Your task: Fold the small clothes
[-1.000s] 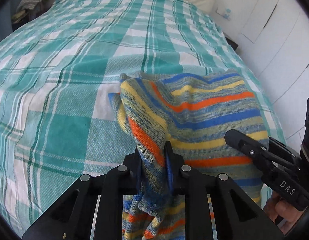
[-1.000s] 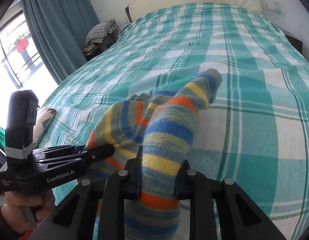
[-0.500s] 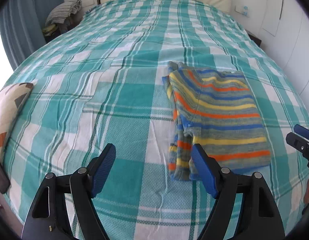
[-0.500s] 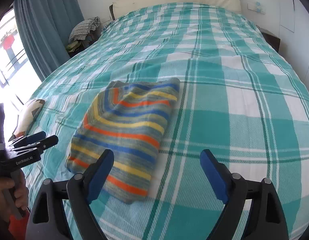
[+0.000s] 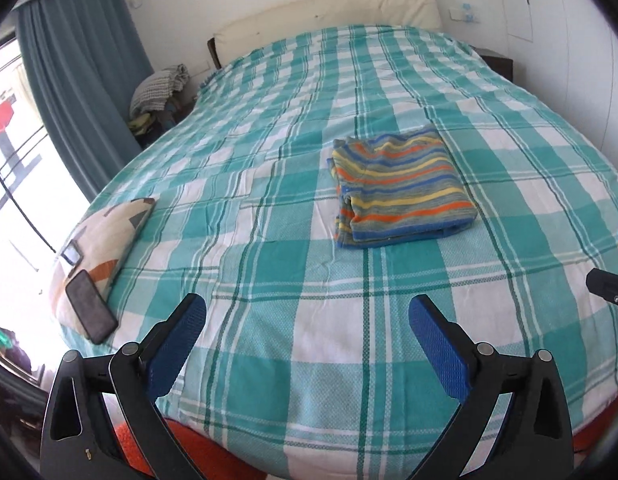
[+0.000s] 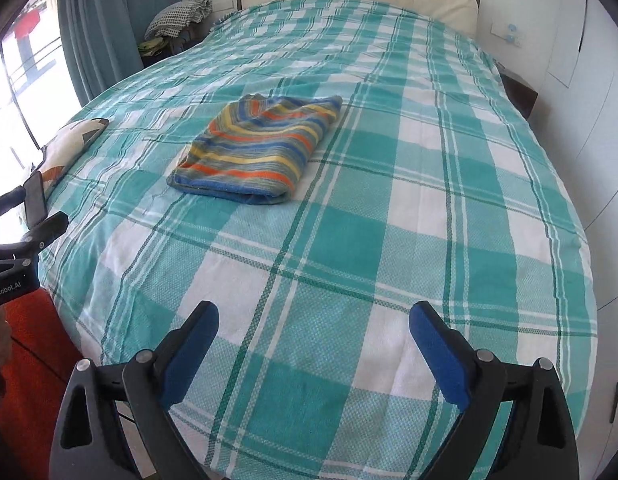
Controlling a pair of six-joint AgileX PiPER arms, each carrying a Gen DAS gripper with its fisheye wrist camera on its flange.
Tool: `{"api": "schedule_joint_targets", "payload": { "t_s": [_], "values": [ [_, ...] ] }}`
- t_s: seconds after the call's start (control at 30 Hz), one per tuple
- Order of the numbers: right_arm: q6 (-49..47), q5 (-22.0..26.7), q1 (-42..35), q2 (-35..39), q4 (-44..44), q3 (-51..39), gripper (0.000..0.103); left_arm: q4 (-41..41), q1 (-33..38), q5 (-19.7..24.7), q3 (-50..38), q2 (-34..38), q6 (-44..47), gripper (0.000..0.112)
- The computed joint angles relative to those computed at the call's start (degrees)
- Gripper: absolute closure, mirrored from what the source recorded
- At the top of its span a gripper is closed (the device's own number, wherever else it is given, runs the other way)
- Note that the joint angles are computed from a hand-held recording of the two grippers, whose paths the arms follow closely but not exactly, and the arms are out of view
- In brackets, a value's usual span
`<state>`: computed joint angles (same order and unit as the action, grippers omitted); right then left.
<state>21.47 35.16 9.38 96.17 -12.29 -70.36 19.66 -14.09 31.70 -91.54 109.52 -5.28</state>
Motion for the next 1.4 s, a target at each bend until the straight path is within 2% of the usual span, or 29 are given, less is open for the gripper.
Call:
{"api": "schedule_joint_targets", "payload": {
  "t_s": [0.13, 0.2, 0.3, 0.37, 0.4, 0.43, 0.47, 0.53, 0.63, 0.77, 0.93, 1.13, 1.33, 1.4],
  "values": [
    [2.9, 2.8, 2.6, -4.7, -4.4, -1.2, 0.006, -19.2, 3.0, -1.3, 4.0, -5.1, 17.2, 0.011],
    [6.1, 4.8, 4.4, -6.5, -8.1, -1.6, 0.006, -24.6, 3.4, -1.7, 7.1, -7.3, 24.1, 0.011],
    [2.0, 4.1, 4.8, -10.6, -5.6, -0.9, 0.006, -20.4, 1.8, 1.7, 8.2, -9.5, 23.8, 0.011],
    [1.3, 1.8, 5.3, -14.5, -6.3, 1.0, 0.005, -17.5, 1.1, 2.5, 8.5, -11.2, 20.5, 0.011],
    [3.2, 0.5, 6.3, -16.3, -9.2, 2.1, 0.001, -15.8, 0.7, 2.4, 8.8, -12.2, 18.2, 0.011],
    [6.7, 0.6, 8.1, -17.7, -14.5, 2.9, 0.000, -14.2, 0.5, 1.9, 9.0, -13.0, 16.1, 0.011],
    [10.4, 2.6, 10.2, -17.8, -19.9, 2.7, 0.000, -12.4, 0.2, 1.2, 9.4, -13.8, 13.8, 0.011],
    [13.4, 9.2, 13.0, -16.0, -23.8, 0.3, 0.000, -10.2, 0.0, 1.6, 8.9, -14.3, 10.6, 0.010],
    [10.6, 10.3, 12.5, -15.7, -16.5, -0.1, 0.000, -11.1, 0.7, 4.8, 6.7, -13.4, 10.8, 0.010],
    [12.0, 10.7, 14.6, -15.8, -13.5, 0.4, 0.000, -12.2, 1.7, 8.6, 5.5, -12.0, 8.4, 0.010],
    [15.0, 10.4, 15.5, -16.4, -13.2, 2.5, 0.000, -5.4, -0.5, 8.2, 8.1, -12.6, 3.1, 0.010],
    [14.8, 13.7, 14.3, -16.2, -11.6, 1.3, 0.000, -10.7, 0.5, 11.6, 5.9, -12.2, 6.9, 0.010],
    [15.4, 19.7, 16.0, -15.3, -12.0, -3.3, 0.000, -14.3, 2.1, 19.4, 0.6, -9.9, 8.0, 0.010],
    [15.4, 21.7, 16.9, -14.8, -12.3, -4.9, 0.000, -15.6, 2.9, 20.1, 0.2, -9.9, 8.4, 0.010]
  ]
}}
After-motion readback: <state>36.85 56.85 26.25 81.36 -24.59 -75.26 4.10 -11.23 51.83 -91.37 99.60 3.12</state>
